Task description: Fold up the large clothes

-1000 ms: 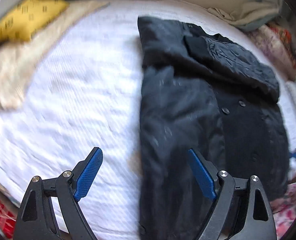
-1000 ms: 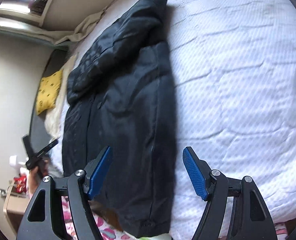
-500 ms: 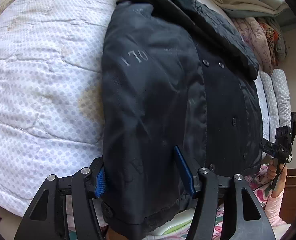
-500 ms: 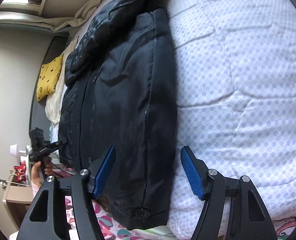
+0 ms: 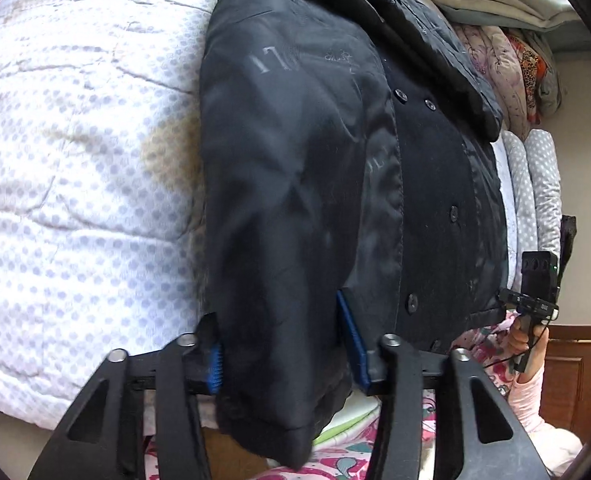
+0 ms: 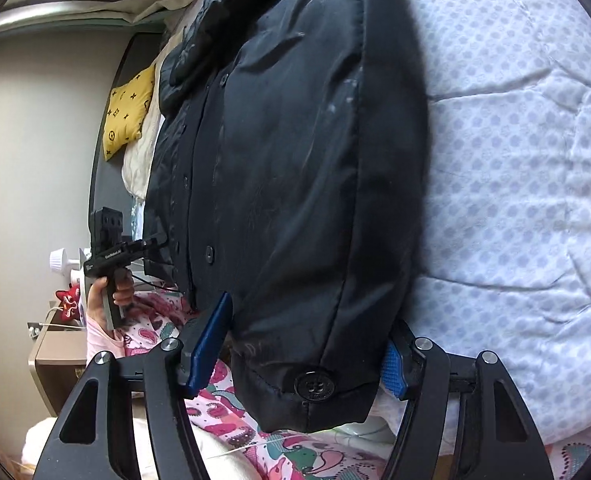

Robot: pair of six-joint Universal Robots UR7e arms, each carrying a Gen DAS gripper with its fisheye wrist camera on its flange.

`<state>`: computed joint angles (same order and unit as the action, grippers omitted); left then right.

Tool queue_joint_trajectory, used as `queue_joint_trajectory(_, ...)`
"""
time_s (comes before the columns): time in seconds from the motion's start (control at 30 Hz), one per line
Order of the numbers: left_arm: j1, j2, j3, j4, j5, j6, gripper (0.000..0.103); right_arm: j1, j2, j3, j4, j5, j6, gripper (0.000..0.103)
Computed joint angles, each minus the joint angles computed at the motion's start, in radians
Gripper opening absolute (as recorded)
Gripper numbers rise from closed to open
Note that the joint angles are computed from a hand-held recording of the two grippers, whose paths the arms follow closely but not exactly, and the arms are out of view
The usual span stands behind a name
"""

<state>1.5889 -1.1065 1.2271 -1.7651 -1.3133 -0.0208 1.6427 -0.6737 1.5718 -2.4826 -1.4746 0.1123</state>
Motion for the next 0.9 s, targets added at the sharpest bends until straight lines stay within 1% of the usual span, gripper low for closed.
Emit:
queue_joint_trajectory(0.13, 0.006, -0.003, 0.004, 0.019, -0.044, 0.002, 0.036, -0.001, 0.01, -0.012, 0.013, 0.014, 0.008, 0.055)
queue_joint_trajectory(0.2, 0.001, -0.01, 0.02, 0.006, -0.046, 0.011, 0.032, -0.001, 0.017, -0.024, 0.028, 0.018, 0.006, 0.048)
queue_joint_trajectory(0.23, 0.005, -0.013, 0.018, 0.006, -0.054, 0.013, 0.028, -0.001, 0.022, -0.03, 0.031, 0.022, 0.006, 0.039)
queue_joint_trajectory(0.27, 0.01, -0.016, 0.018, -0.003, -0.08, 0.01, 0.026, -0.001, 0.026, -0.035, 0.031, 0.032, 0.005, 0.029)
queue_joint_trajectory(0.3, 0.014, -0.019, 0.017, -0.011, -0.103, 0.009, 0.024, 0.001, 0.032, -0.041, 0.024, 0.046, -0.002, 0.027)
queue_joint_trajectory(0.37, 0.02, -0.024, 0.017, -0.033, -0.147, 0.017, 0.022, 0.003, 0.035, -0.045, 0.008, 0.069, -0.03, 0.02)
queue_joint_trajectory(0.43, 0.027, -0.039, 0.027, -0.076, -0.225, 0.041, 0.021, 0.004, 0.034, -0.042, -0.025, 0.106, -0.056, 0.016)
queue_joint_trajectory(0.47, 0.029, -0.043, 0.028, -0.088, -0.247, 0.046, 0.021, 0.002, 0.034, -0.04, -0.044, 0.125, -0.06, 0.015)
queue_joint_trajectory(0.53, 0.038, -0.057, 0.036, -0.135, -0.314, 0.058, 0.021, -0.006, 0.033, -0.03, -0.084, 0.163, -0.058, 0.013)
queue_joint_trajectory(0.6, 0.045, -0.06, 0.033, -0.165, -0.361, 0.062, 0.02, -0.012, 0.034, -0.028, -0.135, 0.205, -0.054, 0.012)
queue_joint_trajectory(0.77, 0.047, -0.041, -0.013, -0.221, -0.463, 0.066, 0.02, -0.015, 0.039, -0.043, -0.247, 0.277, -0.035, 0.011)
queue_joint_trajectory(0.87, 0.039, -0.015, -0.061, -0.256, -0.517, 0.051, 0.02, -0.005, 0.051, -0.082, -0.306, 0.298, -0.019, 0.011)
queue_joint_trajectory(0.9, 0.035, 0.005, -0.094, -0.273, -0.541, 0.041, 0.02, -0.001, 0.057, -0.099, -0.318, 0.3, -0.014, 0.011)
